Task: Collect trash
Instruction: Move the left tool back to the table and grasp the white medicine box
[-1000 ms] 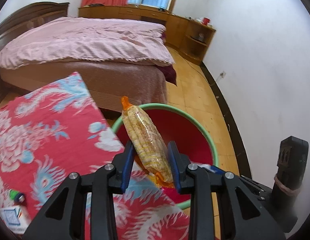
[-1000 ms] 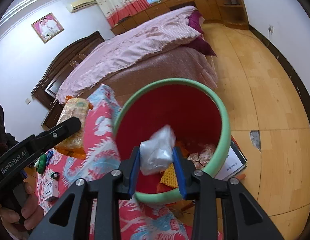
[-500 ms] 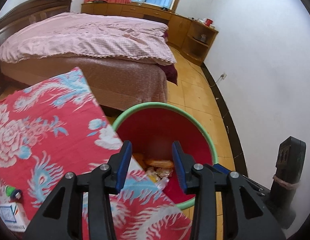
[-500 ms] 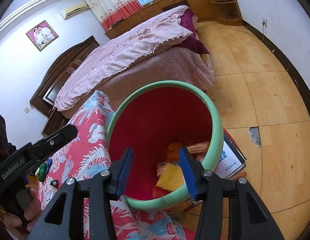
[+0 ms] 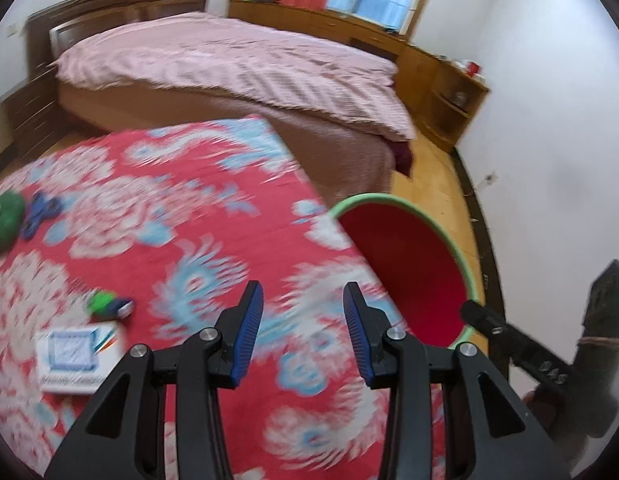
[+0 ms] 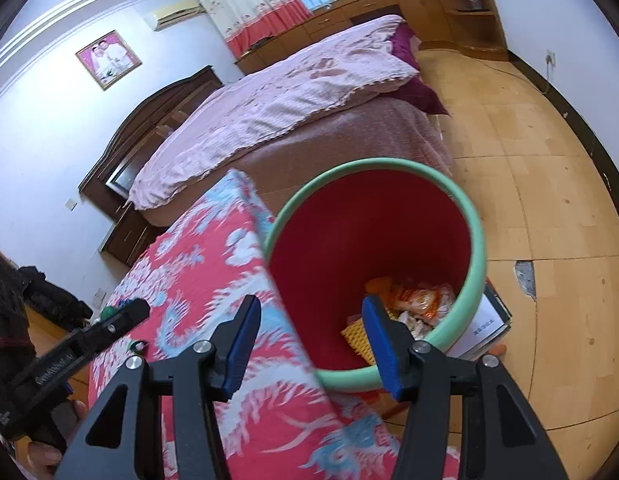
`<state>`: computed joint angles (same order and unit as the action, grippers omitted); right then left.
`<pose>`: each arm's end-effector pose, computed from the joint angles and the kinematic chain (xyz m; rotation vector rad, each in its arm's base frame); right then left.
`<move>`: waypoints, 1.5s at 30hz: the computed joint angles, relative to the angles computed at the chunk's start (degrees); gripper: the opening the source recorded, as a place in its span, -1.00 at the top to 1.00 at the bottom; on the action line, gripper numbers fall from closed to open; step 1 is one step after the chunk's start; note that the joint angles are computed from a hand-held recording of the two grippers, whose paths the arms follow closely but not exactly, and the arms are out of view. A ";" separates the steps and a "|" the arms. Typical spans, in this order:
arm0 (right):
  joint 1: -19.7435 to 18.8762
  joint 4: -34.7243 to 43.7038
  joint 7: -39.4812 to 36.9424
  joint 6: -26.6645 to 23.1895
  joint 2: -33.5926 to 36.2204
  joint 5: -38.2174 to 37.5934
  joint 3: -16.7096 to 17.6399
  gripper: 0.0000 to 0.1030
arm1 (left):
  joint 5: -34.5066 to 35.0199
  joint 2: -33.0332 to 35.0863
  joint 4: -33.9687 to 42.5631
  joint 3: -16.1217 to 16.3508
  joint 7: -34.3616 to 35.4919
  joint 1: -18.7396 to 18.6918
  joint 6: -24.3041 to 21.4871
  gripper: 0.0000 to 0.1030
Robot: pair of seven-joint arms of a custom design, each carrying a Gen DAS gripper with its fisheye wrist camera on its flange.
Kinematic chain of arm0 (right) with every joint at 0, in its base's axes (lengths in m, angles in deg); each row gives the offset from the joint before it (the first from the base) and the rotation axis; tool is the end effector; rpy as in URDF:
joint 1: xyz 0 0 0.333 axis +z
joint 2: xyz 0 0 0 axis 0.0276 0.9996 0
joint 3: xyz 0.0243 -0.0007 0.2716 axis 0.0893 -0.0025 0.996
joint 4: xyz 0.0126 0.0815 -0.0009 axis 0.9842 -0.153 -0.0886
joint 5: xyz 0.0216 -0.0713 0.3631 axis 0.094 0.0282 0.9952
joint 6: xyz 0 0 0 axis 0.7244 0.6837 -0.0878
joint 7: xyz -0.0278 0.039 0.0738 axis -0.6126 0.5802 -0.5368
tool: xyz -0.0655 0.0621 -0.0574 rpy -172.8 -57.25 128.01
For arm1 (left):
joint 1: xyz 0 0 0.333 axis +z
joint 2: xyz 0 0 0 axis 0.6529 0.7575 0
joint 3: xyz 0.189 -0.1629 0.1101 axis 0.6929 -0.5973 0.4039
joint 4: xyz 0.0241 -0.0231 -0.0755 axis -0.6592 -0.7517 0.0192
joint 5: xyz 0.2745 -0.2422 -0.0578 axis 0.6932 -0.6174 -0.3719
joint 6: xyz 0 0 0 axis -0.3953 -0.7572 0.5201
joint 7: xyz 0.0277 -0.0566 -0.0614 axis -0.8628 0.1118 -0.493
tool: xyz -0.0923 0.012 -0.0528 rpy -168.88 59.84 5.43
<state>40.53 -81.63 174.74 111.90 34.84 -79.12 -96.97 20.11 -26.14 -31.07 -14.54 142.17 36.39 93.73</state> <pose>0.6211 0.3636 0.3426 -1.2080 1.9934 -0.3526 0.7067 -0.1933 0.3804 -1.7348 2.1548 -1.0366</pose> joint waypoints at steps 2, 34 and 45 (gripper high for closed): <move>0.32 0.84 -0.55 -0.47 0.26 -0.02 0.45 -0.11 | -1.20 -1.47 -2.93 -0.17 -0.31 1.35 0.71 0.20; -0.65 17.28 -16.44 -7.90 9.78 9.71 8.98 -0.13 | -5.73 -7.46 -16.61 4.22 -12.19 9.40 2.99 0.20; -1.03 31.97 -23.63 -14.10 18.20 14.41 11.08 -0.13 | -1.67 -9.35 -19.44 8.84 -20.90 10.99 5.42 0.20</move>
<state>39.50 -49.65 151.11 97.80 53.04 -64.71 -85.88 18.44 -35.49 -50.51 -5.70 121.28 47.38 99.15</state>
